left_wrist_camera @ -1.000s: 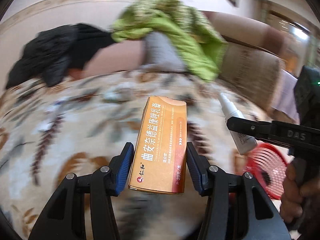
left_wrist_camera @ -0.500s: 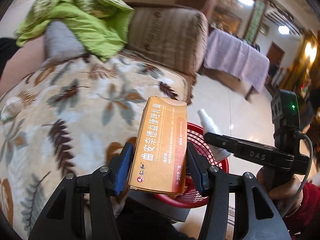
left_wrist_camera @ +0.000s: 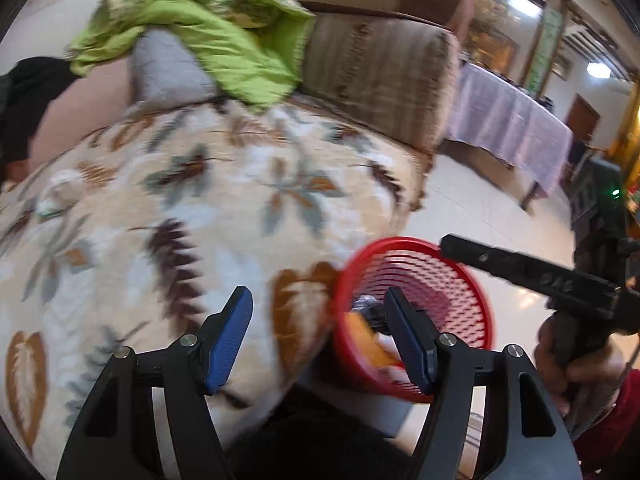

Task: Collect trash
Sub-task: 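Open both tools to drop the orange box and spray bottle into the basket, then move both tools back to the small white box and white glove on the bed, then grasp the small white medicine box with left tool while right grasps the white glove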

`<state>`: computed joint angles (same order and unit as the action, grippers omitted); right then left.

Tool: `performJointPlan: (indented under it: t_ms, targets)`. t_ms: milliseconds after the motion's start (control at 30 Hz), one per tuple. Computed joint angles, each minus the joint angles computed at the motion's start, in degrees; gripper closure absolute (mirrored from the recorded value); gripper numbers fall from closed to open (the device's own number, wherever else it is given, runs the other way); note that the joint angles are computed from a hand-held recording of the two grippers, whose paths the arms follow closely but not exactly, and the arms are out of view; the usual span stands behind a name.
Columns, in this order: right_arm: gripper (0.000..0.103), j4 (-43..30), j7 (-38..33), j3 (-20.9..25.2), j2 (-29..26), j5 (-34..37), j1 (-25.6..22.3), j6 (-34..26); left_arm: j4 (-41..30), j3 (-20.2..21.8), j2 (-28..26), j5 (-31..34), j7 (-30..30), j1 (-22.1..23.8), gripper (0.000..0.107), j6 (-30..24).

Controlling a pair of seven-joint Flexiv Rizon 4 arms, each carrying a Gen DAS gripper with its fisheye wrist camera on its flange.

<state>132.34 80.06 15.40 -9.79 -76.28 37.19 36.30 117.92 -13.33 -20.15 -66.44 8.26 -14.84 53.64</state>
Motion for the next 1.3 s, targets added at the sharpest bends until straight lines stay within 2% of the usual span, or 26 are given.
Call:
performJointPlan:
  t_ms: [300, 400, 500, 633, 700, 767, 833, 867, 933, 1033, 1100, 1167, 1233, 1267, 1300]
  targets:
    - [0.059, -12.8, -8.9, -7.0, -9.1, -16.1, -6.0, 15.0, -6.5, 1.5, -4.7, -6.1, 1.0, 6.0, 0.04, 8.0]
    - [0.051, -19.1, -14.0, -8.6, -13.4, -17.9, -7.1, 19.7, -10.5, 2.1, -8.0, -5.1, -2.9, 8.7, 0.04, 9.9]
    - [0.051, -25.5, -18.7, -10.2, -17.9, -17.6, -7.6, 24.3, -14.9, 1.9, -11.6, -2.9, -8.8, 11.7, 0.04, 10.8]
    - [0.047, -33.6, -27.9, -12.9, -23.6, -13.2, -7.1, 29.0, -20.1, 0.1, -16.4, -2.0, -11.1, 14.2, 0.04, 16.8]
    - [0.042, -37.4, -30.1, -14.8, -26.2, -12.2, -7.0, 32.2, -23.6, 0.0, -19.4, 0.2, -14.7, 15.6, 0.04, 17.3]
    - [0.033, -41.4, -34.7, -16.4, -28.9, -9.3, -6.6, 33.8, -27.4, 1.1, -22.2, 4.3, -20.9, 16.4, 0.04, 15.9]
    - [0.031, -46.4, -42.7, -17.2, -32.7, -3.6, -6.7, 34.2, -32.2, 3.0, -25.2, 9.0, -28.8, 17.0, 0.04, 12.7]
    - [0.031, -48.6, -44.9, -17.9, -34.4, -2.0, -6.8, 34.7, -33.6, 3.0, -26.0, 10.1, -30.8, 17.6, 0.04, 11.9]
    - [0.031, -53.8, -53.4, -17.3, -38.4, 4.7, -7.6, 33.7, -36.8, 2.7, -27.8, 12.5, -34.1, 18.4, 0.039, 11.2]
    - [0.031, -59.5, -58.2, -18.0, -42.9, 10.9, -9.0, 34.2, -42.4, 2.8, -30.6, 17.3, -38.3, 18.5, 0.036, 9.9]
    - [0.031, -63.4, -61.3, -18.2, -45.7, 15.3, -9.9, 32.8, -46.9, 2.8, -32.9, 20.3, -40.6, 18.3, 0.027, 9.3]
    - [0.031, -68.2, -65.3, -18.3, -49.0, 18.8, -10.8, 32.0, -51.4, 2.0, -35.4, 22.7, -41.9, 17.9, 0.023, 9.5]
    - [0.031, -73.3, -70.6, -16.6, -52.3, 22.9, -11.7, 30.2, -56.8, 2.4, -38.3, 25.9, -43.7, 16.9, 0.022, 8.8]
    - [0.031, -76.5, -74.0, -14.9, -54.6, 25.4, -12.5, 29.7, -61.5, 4.4, -40.7, 27.0, -44.9, 15.3, 0.02, 6.7]
    - [0.032, -79.3, -76.6, -13.7, -56.4, 27.4, -12.8, 28.6, -66.1, 4.6, -43.2, 30.5, -47.3, 15.0, 0.018, 4.4]
